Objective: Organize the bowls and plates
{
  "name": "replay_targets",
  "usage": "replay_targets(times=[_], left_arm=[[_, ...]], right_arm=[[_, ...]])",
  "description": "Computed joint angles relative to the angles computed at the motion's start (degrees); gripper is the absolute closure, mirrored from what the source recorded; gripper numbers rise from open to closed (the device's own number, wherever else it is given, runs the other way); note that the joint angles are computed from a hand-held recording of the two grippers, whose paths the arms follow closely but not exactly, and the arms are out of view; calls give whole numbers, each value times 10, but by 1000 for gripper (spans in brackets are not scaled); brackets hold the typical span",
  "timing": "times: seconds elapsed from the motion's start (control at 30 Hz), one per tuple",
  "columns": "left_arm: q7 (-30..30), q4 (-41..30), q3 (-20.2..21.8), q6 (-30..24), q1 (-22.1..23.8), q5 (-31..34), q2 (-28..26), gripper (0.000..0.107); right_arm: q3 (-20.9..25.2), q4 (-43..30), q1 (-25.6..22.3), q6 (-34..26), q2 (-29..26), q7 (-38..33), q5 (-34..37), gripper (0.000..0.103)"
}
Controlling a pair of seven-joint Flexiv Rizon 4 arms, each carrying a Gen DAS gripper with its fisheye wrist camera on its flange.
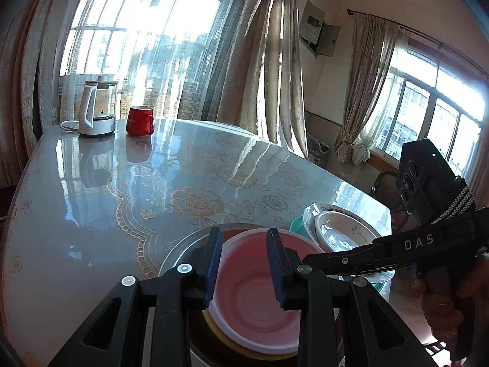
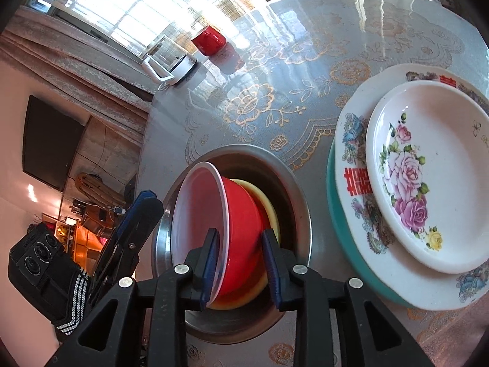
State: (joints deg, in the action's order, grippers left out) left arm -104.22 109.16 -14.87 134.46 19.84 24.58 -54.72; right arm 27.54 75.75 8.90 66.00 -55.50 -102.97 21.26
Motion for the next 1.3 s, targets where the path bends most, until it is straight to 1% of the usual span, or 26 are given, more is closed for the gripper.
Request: replay_targets(times=[0.03, 0.07, 0.17, 0.23, 0.27, 0.3, 0.37, 0.43, 0.5, 0.63, 0.7, 0.77, 0.9, 1.0, 1.1, 1.17, 1.3], left_arm=[[-3, 1, 0, 6, 2, -1, -1, 68], [-7, 1, -1, 11, 3, -2, -2, 62], [-22, 4, 5, 42, 2, -15, -6, 41], [-34, 6, 14, 67, -2, -30, -9, 37], [-42, 7, 19, 77, -4, -38, -10, 32], [-50, 8, 22, 85, -5, -46, -11, 25], [-65, 10, 31, 99, -10, -65, -13, 18], [-77, 11, 39, 102, -15, -80, -13, 14], [-84, 10, 46, 97, -22, -94, -13, 4], [-78, 13, 61, 77, -38, -118, -8, 4], [-62, 33, 80, 73, -64, -161, 2, 4], [-52, 56, 90, 74, -78, -186, 10, 4], [-63, 97, 84, 74, -70, -189, 21, 4], [-92, 123, 77, 105, -56, -178, 21, 4], [-128, 127, 60, 127, -23, -127, 11, 4], [-142, 132, 59, 124, -21, -124, 12, 4], [-163, 132, 47, 88, -6, -96, 17, 4]], right_arm=[[4, 4, -2, 14, 2, -12, 2, 71], [8, 10, -4, 29, 5, -24, 3, 70], [-4, 34, 3, 75, 16, -28, -8, 69], [-2, 46, -2, 94, 19, -27, -17, 69], [0, 50, -5, 99, 19, -24, -21, 69], [7, 53, -13, 99, 18, -23, -24, 69], [17, 58, -25, 97, 16, -18, -28, 69], [30, 64, -39, 100, 15, -23, -28, 69], [38, 70, -49, 99, 16, -23, -29, 69], [57, 76, -70, 95, 13, -29, -19, 68], [66, 80, -79, 96, 12, -36, -15, 68], [68, 84, -83, 96, 13, -40, -13, 68], [75, 85, -91, 88, 9, -51, -7, 68], [77, 81, -92, 82, 4, -58, -3, 68], [76, 86, -93, 86, 6, -63, 6, 68], [74, 92, -92, 96, 7, -67, 8, 68], [73, 97, -90, 94, 6, -68, 4, 68]])
